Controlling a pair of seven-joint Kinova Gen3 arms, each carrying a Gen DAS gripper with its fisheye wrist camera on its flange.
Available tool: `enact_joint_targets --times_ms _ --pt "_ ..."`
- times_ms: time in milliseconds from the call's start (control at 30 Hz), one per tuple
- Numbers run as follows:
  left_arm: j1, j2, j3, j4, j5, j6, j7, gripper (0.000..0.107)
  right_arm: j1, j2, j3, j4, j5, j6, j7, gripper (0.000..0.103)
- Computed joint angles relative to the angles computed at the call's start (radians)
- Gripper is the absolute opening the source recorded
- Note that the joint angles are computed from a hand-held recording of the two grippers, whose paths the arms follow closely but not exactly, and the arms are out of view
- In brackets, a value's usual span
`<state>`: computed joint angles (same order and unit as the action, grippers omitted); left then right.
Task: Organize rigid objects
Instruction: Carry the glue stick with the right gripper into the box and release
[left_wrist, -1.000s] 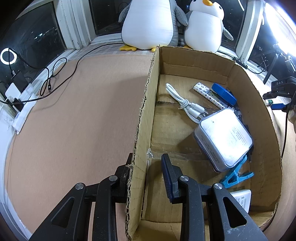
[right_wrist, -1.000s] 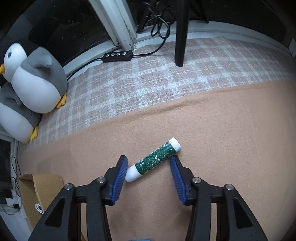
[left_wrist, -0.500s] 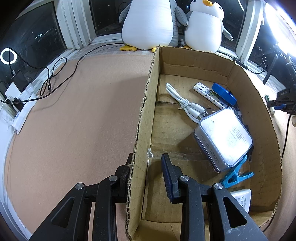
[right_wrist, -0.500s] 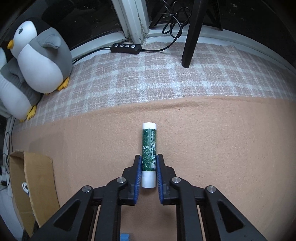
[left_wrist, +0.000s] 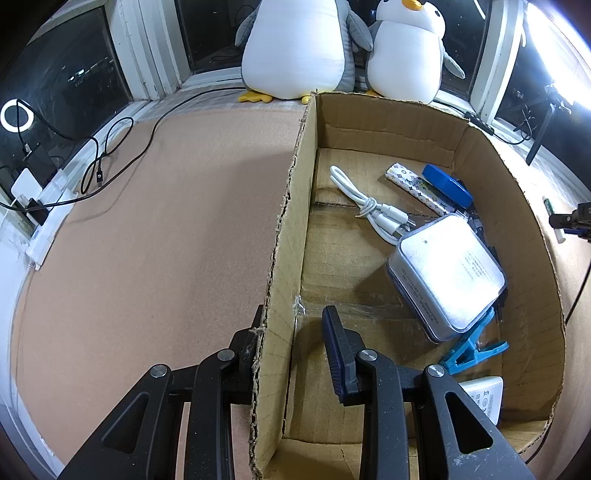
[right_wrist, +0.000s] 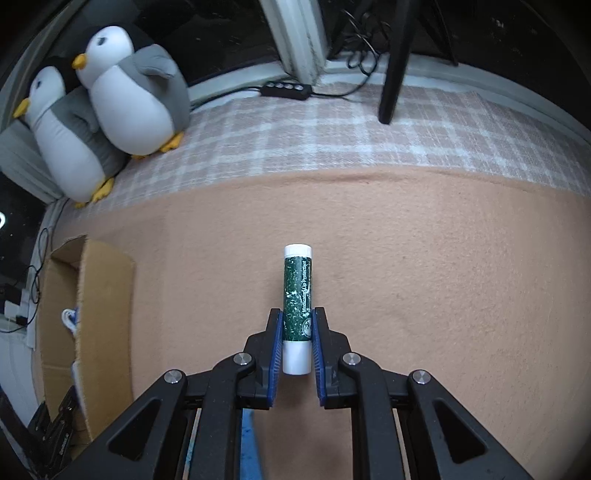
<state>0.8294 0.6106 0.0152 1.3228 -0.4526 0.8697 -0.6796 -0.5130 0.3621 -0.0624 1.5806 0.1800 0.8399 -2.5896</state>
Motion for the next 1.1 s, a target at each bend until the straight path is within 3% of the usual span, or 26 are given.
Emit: enact_joint_targets --times_ms 400,1100 --pt "0.008 -0.002 -0.001 0.006 -0.013 0.000 0.010 0.031 -0.126 0.025 -0.037 -0.174 0.062 0.021 0.044 0.014" --pt "0.007 -0.005 -0.001 0.012 -0.015 -0.005 0.015 0.031 -0.243 0.279 -0.013 -0.565 -0.003 0.161 0.265 0.014"
